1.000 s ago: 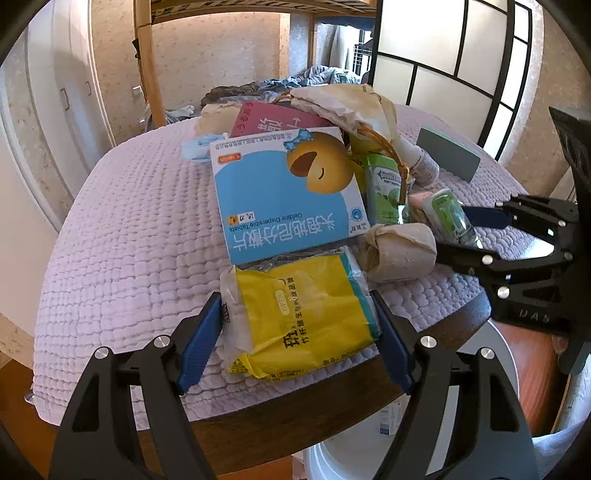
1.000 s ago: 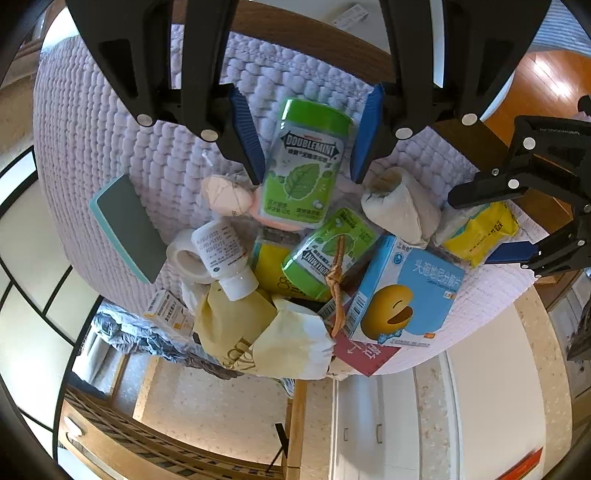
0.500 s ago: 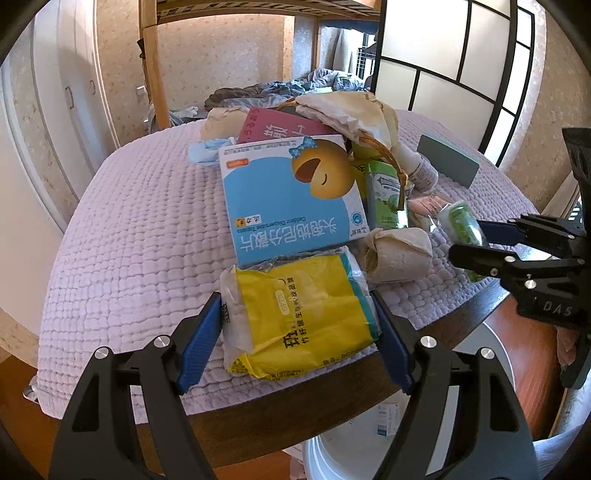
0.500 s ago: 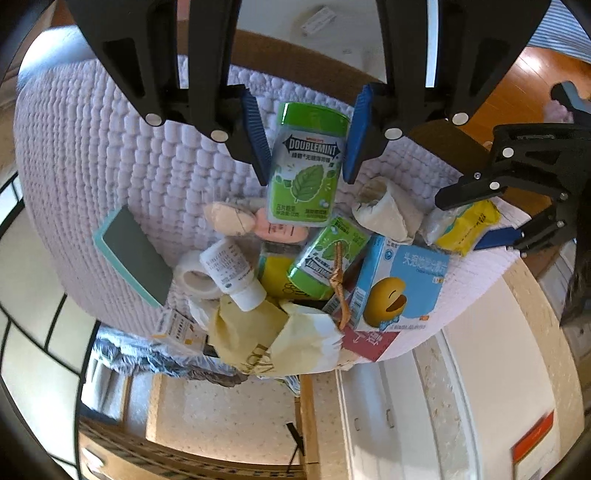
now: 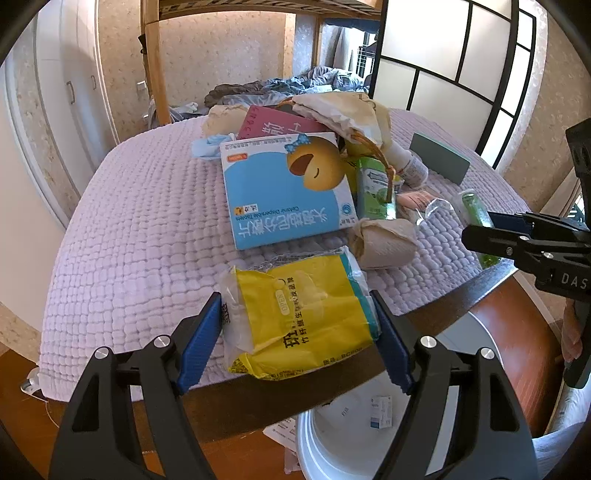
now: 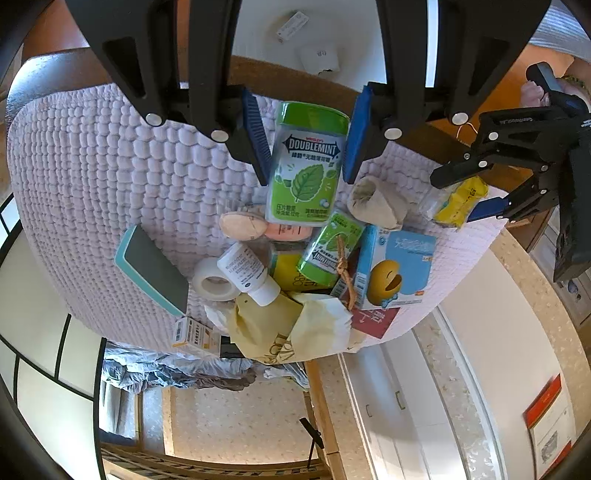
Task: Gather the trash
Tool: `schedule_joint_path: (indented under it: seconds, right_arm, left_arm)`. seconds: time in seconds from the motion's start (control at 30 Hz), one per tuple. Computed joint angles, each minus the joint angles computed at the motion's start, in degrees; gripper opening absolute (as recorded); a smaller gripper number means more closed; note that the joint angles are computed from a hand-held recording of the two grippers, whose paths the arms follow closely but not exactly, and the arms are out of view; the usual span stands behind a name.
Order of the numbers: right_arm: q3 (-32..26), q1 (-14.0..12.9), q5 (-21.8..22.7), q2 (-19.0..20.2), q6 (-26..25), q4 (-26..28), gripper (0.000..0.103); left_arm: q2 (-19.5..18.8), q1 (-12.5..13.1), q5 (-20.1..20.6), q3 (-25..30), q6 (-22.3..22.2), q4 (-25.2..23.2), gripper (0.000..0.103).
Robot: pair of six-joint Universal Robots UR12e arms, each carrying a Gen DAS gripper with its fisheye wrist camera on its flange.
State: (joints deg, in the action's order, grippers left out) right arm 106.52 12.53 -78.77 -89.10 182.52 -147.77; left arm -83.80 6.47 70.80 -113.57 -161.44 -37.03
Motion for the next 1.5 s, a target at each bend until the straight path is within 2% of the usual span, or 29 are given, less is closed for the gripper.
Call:
schedule_joint_path:
  seconds: [0.17,0.6,1.5]
  right_arm:
    - [0.8,-0.2,0.7,-1.3,-0.3,1.1,0.040]
    - [2.5,0.4,0.8,-4.1,-2.0,3.7,0.040]
    - [3.0,2.2,-1.3,-6.8,-2.5,11.7,0.040]
  left_arm:
    - [0.8,0.4,-1.6,-0.1,-0.2,-1.7,0.078]
    - [2.9,0.4,-3.2,-0.5,2.6,-5.7,0.078]
    - [5.5,-2.5,2.5,0.0,5.2,-15.1,0.078]
